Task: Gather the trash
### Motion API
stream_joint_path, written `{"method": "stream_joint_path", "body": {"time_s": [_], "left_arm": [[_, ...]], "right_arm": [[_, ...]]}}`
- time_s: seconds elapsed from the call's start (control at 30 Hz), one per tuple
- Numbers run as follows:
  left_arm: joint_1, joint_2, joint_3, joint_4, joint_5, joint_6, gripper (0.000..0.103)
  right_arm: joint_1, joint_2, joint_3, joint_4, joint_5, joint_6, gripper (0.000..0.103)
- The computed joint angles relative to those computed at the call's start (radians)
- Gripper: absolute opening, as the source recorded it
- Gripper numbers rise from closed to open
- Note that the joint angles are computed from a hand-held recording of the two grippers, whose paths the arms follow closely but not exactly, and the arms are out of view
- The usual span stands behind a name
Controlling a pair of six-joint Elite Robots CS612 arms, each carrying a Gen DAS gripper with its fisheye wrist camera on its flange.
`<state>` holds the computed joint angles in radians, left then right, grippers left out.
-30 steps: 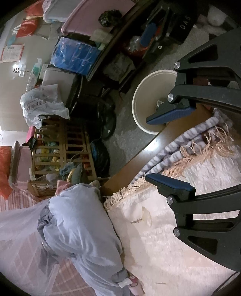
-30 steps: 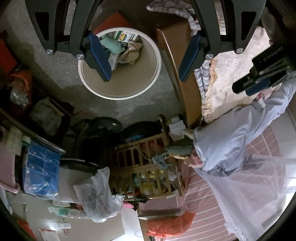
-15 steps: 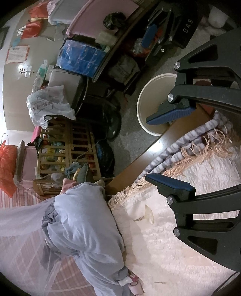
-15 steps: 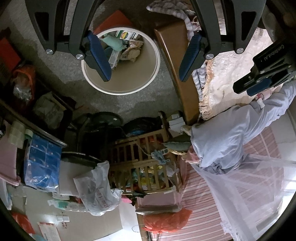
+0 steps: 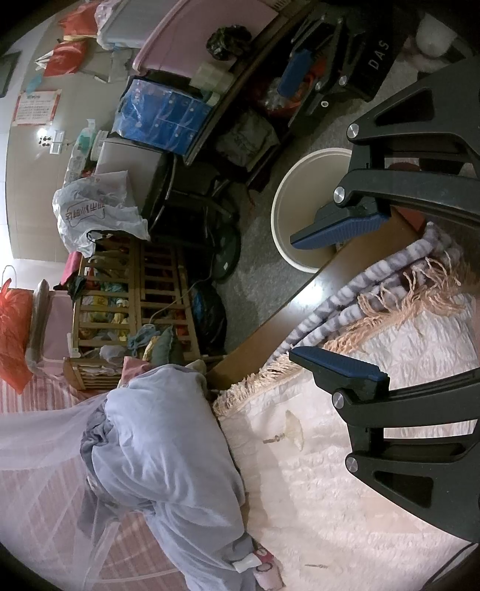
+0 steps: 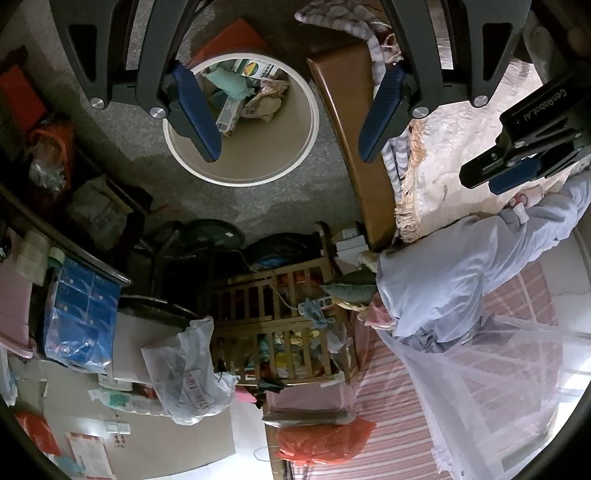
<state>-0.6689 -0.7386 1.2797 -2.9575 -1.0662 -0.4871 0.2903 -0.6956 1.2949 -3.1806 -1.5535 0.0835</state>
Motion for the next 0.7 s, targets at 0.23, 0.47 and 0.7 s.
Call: {"method": "stream_joint_path", "body": {"time_s": [0.23,0.47,0.7], "left_arm": [[0.001,0.000,0.001,0.000,-0.002,0.001,0.053],[0.000,-0.001,0.001,0.002,-0.004,-0.003,0.053],[-0.003,-0.001,0.004,0.004,-0.001,-0.007,0.053]], "right_arm": [[0.001,0.000,-0.001,0.005,-0.003,-0.001,0.076],[-0.002,0.004,-0.004,0.015,0.004,-0.014,0.076],[-0.003,0.007,-0.013,0.030,0.006,-0.018,0.077]]}}
